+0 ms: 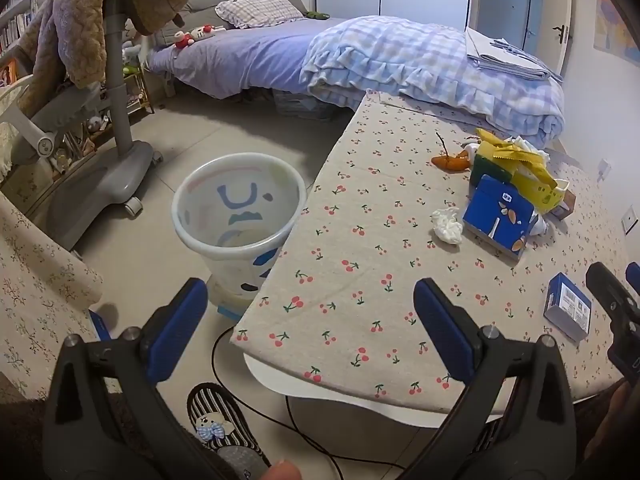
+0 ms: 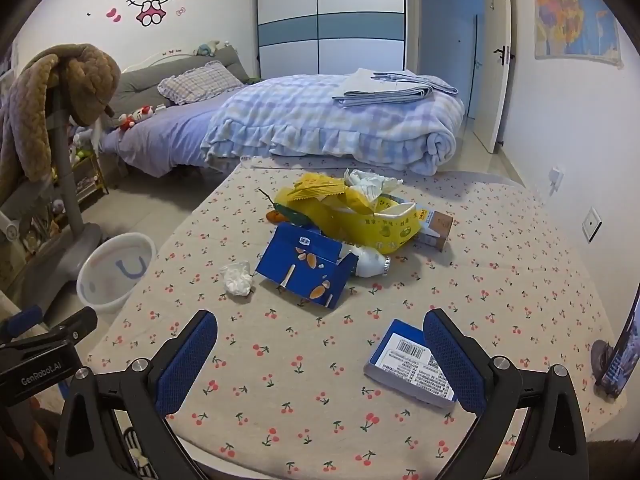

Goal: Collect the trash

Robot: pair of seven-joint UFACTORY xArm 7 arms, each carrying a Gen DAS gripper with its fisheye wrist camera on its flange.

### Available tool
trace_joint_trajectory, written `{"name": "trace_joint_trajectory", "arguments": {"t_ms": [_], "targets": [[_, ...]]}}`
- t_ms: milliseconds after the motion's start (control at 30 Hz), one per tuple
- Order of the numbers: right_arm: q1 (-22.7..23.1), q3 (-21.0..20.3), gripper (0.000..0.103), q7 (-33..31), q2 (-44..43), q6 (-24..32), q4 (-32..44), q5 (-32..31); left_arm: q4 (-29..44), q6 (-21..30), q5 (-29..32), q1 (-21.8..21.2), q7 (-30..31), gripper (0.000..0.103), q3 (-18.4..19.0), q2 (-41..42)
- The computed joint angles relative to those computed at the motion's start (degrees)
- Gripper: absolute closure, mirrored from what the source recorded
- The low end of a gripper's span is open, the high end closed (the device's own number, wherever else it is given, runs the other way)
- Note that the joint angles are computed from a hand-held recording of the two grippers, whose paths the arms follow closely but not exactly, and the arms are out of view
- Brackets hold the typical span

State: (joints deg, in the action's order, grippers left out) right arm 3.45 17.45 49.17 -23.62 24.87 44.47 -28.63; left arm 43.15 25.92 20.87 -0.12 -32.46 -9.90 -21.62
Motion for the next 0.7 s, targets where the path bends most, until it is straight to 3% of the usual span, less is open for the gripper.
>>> {"name": "trace_joint_trajectory", "arguments": {"t_ms": [67,700], "targets": [[-0.1,0.2,0.0,0.2,0.0,-0.1,0.0,-0.2,-1.1,-0.6,-1.5,-0.7,2.4,0.001,1.7,-0.9],[-0.4,0.4,0.0,2.9,0.9,-0.4,0.3,-1.4,-1.7,-1.5,-2.8,0.1,3.3,0.001,0.8,-1.2]]}}
